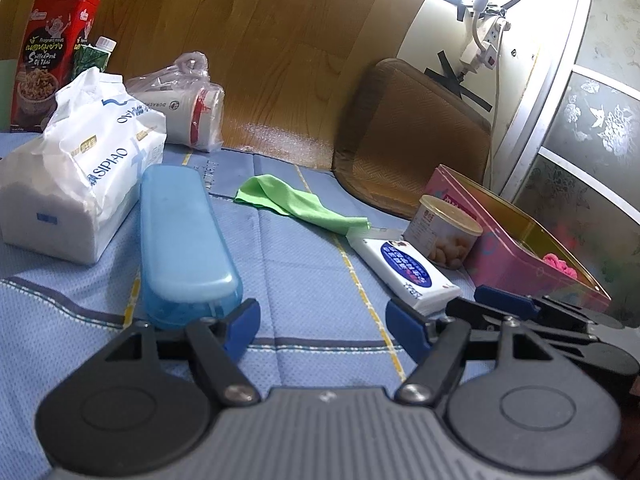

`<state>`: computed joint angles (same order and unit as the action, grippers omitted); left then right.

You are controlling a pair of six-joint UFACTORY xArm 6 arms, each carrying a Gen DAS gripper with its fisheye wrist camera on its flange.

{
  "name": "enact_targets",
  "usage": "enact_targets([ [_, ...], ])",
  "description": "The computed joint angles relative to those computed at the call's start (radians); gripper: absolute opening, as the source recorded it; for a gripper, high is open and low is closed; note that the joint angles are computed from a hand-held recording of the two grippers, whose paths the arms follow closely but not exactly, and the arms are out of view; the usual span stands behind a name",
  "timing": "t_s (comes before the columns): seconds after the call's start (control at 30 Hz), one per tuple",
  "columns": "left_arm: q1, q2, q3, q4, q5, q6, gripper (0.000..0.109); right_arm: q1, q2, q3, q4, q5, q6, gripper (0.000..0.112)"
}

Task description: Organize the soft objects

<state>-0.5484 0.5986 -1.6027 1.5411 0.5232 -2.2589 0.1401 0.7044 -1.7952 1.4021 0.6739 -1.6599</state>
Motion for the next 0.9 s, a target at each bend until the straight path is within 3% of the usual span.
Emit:
enact_targets([
  [0.07, 0.0, 0.0, 0.0, 0.0, 0.0, -0.001, 0.071, -0.001, 0.012, -0.018, -0.027, -0.001, 0.053, 0.062],
  [0.2, 0.001, -0.001, 0.002, 0.003, -0.001, -0.003, 0.072, -0.003, 0.071, -0.106, -0.107, 0.014, 0.198, 0.087],
  [0.27, 0.001, -0.004, 0.005, 0.011, -0.002, -0.015, 0.072, 0.003, 0.103, -0.157, -0.165, 0.03, 0.246, 0.091],
  [0.37, 0.002, -0.006, 0.008, 0.02, -0.004, -0.031, 0.072, 0.024, 0.162, -0.25, -0.334, 0.035, 0.385, 0.093],
  [0.47, 0.004, -0.008, 0.012, 0.033, -0.008, -0.048, 0.072, 0.039, 0.177, -0.271, -0.384, 0.016, 0.406, 0.092],
  [0.53, 0.002, -0.007, 0.011, 0.039, -0.009, -0.06, 0.072, 0.046, 0.165, -0.248, -0.374, -0.007, 0.37, 0.081],
  [0.77, 0.008, -0.013, 0.02, 0.068, -0.023, -0.104, 0.072, 0.034, 0.136, -0.206, -0.342, 0.01, 0.315, 0.081],
  [0.9, 0.01, -0.015, 0.022, 0.076, -0.029, -0.118, 0.073, 0.024, 0.063, -0.097, -0.282, 0.019, 0.211, 0.081],
])
